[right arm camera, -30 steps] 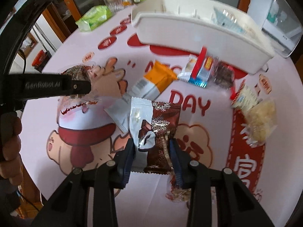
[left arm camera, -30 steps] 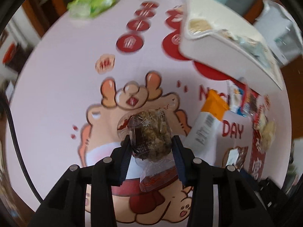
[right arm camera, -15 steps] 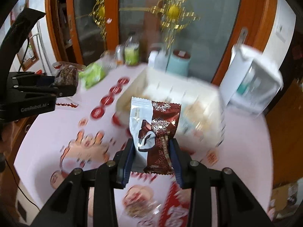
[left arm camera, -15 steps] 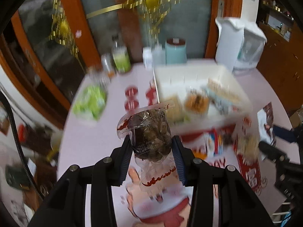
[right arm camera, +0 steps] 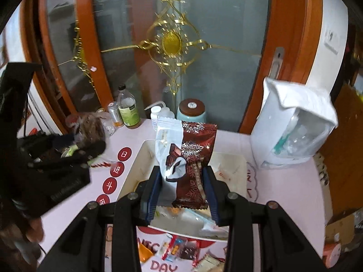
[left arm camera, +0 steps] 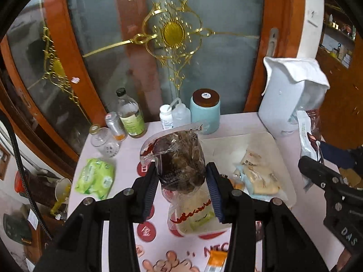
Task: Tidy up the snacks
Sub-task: 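Carry both packets over the white tray and open both tools to release, then move both tools back over the remaining snacks on the table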
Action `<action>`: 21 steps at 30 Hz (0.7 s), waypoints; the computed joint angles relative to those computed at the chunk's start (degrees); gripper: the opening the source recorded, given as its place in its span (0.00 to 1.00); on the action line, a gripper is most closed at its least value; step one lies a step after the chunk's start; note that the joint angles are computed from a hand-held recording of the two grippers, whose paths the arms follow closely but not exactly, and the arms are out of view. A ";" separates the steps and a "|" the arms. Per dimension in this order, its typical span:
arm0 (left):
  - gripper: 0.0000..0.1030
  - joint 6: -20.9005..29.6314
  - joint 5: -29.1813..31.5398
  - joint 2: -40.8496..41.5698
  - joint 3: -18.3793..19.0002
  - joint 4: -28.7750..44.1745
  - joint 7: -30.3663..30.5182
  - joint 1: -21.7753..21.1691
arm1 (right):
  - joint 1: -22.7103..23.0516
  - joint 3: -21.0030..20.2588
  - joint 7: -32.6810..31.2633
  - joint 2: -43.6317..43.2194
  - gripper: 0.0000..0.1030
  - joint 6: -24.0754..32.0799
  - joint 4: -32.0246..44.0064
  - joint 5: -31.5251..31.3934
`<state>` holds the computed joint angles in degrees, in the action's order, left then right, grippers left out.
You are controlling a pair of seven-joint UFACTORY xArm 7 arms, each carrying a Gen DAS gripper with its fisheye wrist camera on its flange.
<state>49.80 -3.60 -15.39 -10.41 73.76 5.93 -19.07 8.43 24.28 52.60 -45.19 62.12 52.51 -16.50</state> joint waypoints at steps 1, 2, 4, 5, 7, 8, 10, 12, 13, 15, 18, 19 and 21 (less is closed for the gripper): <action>0.40 -0.25 0.72 2.00 -0.65 0.76 -1.22 0.14 | -0.06 -0.83 0.08 0.76 0.37 -1.13 -0.72 0.45; 0.40 -0.88 0.71 2.37 -0.85 -0.24 -1.64 -0.09 | 0.07 -1.67 0.18 1.42 0.37 -2.27 -1.67 1.04; 0.40 -0.56 1.38 5.50 -1.33 0.74 -2.93 -0.43 | 0.27 -3.32 -0.16 3.20 0.37 -4.32 -3.43 1.92; 0.40 -0.72 1.74 6.82 -1.49 0.96 -3.58 -0.65 | 0.14 -3.68 -0.25 4.20 0.37 -4.75 -3.84 1.93; 0.40 -1.70 2.87 8.87 -1.70 1.06 -4.94 -1.12 | 0.25 -4.73 -0.73 6.14 0.37 -6.09 -5.18 2.03; 0.40 -2.44 3.35 9.72 -1.77 0.96 -5.40 -1.41 | 0.35 -5.09 -0.74 6.73 0.37 -6.56 -5.79 2.06; 0.57 -2.65 3.90 11.82 -1.85 1.75 -5.43 -2.11 | 0.57 -6.36 -1.05 8.41 0.38 -8.05 -6.74 2.48; 0.76 -3.31 8.03 12.74 -2.24 1.55 -7.96 -2.60 | 0.97 -7.77 -1.17 9.45 0.39 -9.10 -7.56 3.67; 0.78 -3.31 9.04 13.24 -2.13 1.86 -8.28 -2.80 | 1.28 -8.29 -0.98 9.06 0.39 -9.62 -8.50 4.32; 0.80 -2.24 8.35 14.49 -1.75 2.59 -7.24 -3.13 | 1.10 -9.07 -0.82 8.55 0.54 -11.24 -10.01 4.61; 0.83 -1.54 6.45 14.82 -0.90 2.33 -6.45 -2.93 | -0.03 -8.52 -0.09 7.28 0.78 -12.22 -11.24 3.07; 0.86 -1.52 5.71 14.72 -0.65 2.07 -6.22 -2.76 | -0.10 -8.52 0.03 6.77 0.79 -12.65 -11.62 2.96; 0.93 -2.16 4.41 13.77 -0.24 0.91 -5.64 -2.37 | 0.00 -8.50 0.19 5.89 0.79 -12.96 -12.14 3.24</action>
